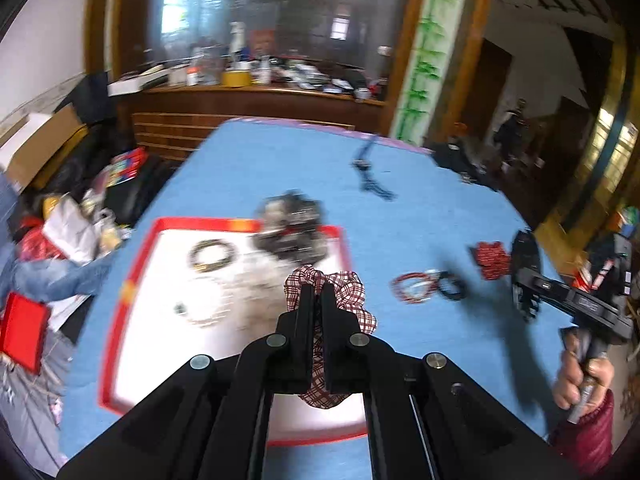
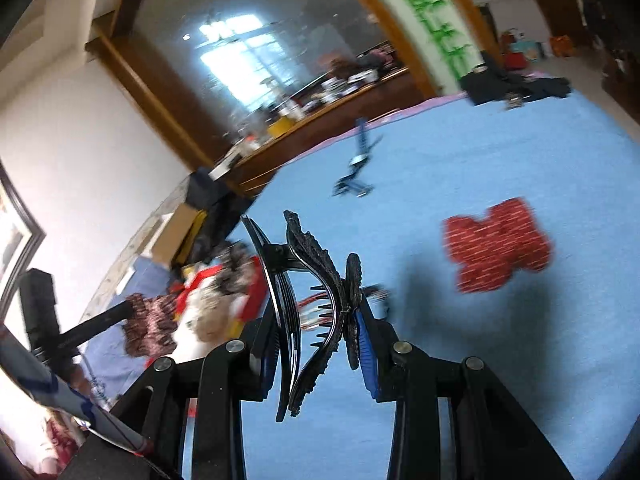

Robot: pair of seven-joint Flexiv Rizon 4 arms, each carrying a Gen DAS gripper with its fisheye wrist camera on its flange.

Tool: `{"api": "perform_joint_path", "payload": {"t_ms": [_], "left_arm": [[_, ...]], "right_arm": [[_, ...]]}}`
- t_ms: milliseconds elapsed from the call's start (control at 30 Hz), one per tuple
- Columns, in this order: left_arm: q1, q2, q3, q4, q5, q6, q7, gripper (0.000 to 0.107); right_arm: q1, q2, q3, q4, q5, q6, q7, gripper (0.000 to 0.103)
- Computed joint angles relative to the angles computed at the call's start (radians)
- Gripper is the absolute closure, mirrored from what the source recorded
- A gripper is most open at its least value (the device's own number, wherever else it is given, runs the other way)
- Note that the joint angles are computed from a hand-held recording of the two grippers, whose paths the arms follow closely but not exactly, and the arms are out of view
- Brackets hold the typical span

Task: Organize jewelry
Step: 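Drop the plaid scrunchie into the tray with left tool while right tool carries the clip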

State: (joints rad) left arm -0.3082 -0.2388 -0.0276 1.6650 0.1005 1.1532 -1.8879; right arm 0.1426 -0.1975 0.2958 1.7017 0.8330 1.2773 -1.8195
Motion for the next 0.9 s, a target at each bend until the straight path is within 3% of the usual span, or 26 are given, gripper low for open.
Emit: {"api": "perform_joint_path", "payload": {"t_ms": [200,367,567,667,700,800,833,900], "left_arm": [[0.073,0.049,0.013,0.132,-0.063,0.054,0.067,0.104],[0.131,0.047,0.0,0.206,-0.172,0.094,0.156,0.104],[0.162,0.018,-0.006,0.235,-0.254,0.119,0.226,0.104],[0.165,0.002,0.002,0.229,-0.255,0.11,0.238,0.103],[0.163,-0.002,0.008,0.226,-0.25,0.106,0.233,0.098],[0.177,0.003,-0.003,0.237,-0.278,0.105,0.268,0.062],[0.186,0.013,-0.012,0.251,-0.3,0.114,0.294,0.05],[0.218,0.04,-0.058,0.291,-0.407,0.132,0.407,0.036]], "right_arm": [[0.122,-0.056,0.029,-0.061,-0.172,-0.026,0.088,0.065],[0.228,-0.134,0.015,-0.121,-0.387,-0.058,0.232,0.064],[0.268,-0.232,0.035,-0.205,-0.514,-0.121,0.307,0.064],[0.335,-0.266,-0.023,-0.219,-0.645,-0.145,0.409,0.064],[0.349,-0.267,-0.035,-0.213,-0.685,-0.147,0.438,0.064],[0.4,-0.292,-0.094,-0.215,-0.837,-0.186,0.54,0.064],[0.41,-0.306,-0.109,-0.225,-0.876,-0.198,0.574,0.064],[0.406,-0.329,-0.105,-0.245,-0.916,-0.221,0.6,0.064]]}}
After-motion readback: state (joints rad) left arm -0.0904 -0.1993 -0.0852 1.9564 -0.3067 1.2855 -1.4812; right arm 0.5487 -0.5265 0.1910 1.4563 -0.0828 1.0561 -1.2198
